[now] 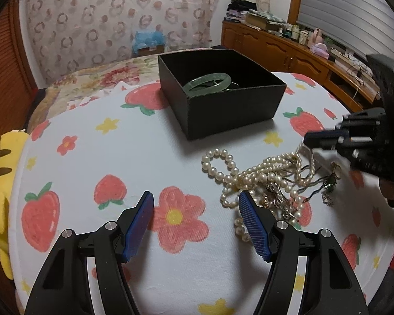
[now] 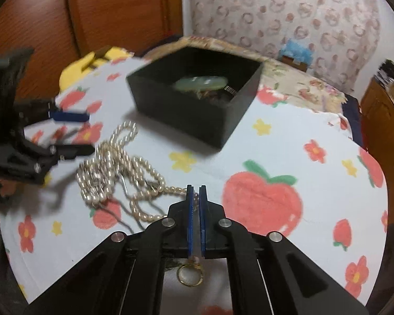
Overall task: Organize jewelry
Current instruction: 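Grasp the pearl necklace with the left gripper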
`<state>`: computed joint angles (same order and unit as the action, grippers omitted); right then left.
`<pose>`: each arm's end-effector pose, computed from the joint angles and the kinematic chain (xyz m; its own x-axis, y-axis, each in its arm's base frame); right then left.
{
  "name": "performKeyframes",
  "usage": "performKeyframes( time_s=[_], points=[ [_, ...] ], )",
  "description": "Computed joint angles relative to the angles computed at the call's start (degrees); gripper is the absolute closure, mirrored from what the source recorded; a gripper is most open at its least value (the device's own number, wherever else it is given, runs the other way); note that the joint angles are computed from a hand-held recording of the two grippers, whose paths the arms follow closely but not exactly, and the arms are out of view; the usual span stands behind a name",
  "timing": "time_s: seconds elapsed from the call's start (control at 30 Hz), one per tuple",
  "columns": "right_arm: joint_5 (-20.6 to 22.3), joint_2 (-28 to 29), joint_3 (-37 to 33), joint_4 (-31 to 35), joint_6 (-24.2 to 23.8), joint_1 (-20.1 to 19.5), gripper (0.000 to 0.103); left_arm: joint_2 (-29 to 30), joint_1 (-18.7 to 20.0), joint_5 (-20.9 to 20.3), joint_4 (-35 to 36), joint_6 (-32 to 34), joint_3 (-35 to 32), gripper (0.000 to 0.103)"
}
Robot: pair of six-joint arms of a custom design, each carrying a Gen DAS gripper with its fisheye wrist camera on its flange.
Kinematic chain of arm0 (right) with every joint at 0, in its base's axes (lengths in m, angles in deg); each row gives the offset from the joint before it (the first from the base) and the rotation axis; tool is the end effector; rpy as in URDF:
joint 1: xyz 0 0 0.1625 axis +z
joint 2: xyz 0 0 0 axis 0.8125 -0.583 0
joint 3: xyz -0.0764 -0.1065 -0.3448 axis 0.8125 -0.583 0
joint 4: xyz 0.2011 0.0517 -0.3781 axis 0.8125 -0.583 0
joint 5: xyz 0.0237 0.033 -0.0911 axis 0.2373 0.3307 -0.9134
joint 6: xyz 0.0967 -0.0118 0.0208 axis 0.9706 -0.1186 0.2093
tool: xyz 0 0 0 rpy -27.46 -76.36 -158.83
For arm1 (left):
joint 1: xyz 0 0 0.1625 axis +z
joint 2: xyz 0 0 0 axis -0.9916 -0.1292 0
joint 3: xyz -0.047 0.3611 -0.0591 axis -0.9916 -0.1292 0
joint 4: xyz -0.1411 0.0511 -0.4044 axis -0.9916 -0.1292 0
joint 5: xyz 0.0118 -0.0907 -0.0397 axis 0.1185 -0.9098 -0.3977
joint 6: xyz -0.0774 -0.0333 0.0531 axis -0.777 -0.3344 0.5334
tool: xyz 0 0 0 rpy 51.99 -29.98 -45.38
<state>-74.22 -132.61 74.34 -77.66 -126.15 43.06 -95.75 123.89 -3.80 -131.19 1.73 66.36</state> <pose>0.1748 -0.5131 0.1061 -0.5220 -0.7293 0.4423 -0.8260 0.5616 -0.0488 -0.1501 -0.4119 0.1563 -0.7244 0.1343 -0.6762 0.4975 0.7808 -0.3779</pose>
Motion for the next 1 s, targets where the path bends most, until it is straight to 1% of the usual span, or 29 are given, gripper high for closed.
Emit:
performKeyframes(
  time_s=[0.03,0.07,0.13,0.4,0.53,0.6,0.67,0.7,0.73,0.8,0.83,0.87,1.0],
  points=[
    [0.49,-0.47,0.14,-0.45,0.11,-0.08,0.098,0.18,-0.02,-0.2,-0.23,0.03,-0.02,0.041],
    [0.92,-1.02,0.34,-0.94,0.27,-0.12,0.098,0.34,0.11,-0.51,-0.34,0.12,-0.16,0.046],
    [1.73,-1.86,0.61,-1.69,0.52,-0.2,0.098,0.84,0.33,-0.84,-0.45,0.2,-0.61,0.049],
    [2.73,-3.33,1.28,-9.36,0.64,-0.16,0.099,1.67,-0.43,-1.13,-1.26,0.87,-1.18,0.049],
    [2.29,-3.21,0.4,-11.05,1.13,-0.42,0.098,2.68,-0.14,-0.05,-2.19,1.61,-2.19,0.049],
    [2.18,-3.15,0.11,-11.35,1.27,-0.62,0.098,3.63,0.53,0.27,-3.34,2.32,-3.11,0.05],
    [2.4,-3.23,-0.18,-10.74,1.59,-0.85,0.098,4.7,1.51,-0.14,-3.69,3.12,-4.39,0.061],
    [2.48,-3.16,-0.22,-10.64,1.71,-0.89,0.098,5.41,2.01,-0.59,-3.86,3.66,-5.09,0.062],
    [2.58,-3.08,-0.38,-10.37,1.79,-0.98,0.098,5.88,2.41,-1.01,-3.87,3.96,-5.57,0.067],
    [2.78,-2.93,-0.31,-10.19,1.99,-1.05,0.098,7.29,3.39,-2.02,-3.91,4.66,-6.76,0.069],
    [2.94,-2.89,-0.26,-10.06,2.13,-1.09,0.098,7.98,3.78,-2.04,-3.32,4.55,-7.37,0.071],
    [3.12,-2.98,-0.08,-10.0,2.18,-1.16,0.098,8.59,4.09,-1.92,-3.15,4.67,-7.79,0.076],
    [3.85,-3.27,0.24,-9.04,2.52,-1.23,0.098,9.88,4.43,-1.21,-3.82,5.26,-8.56,0.082]
  ],
)
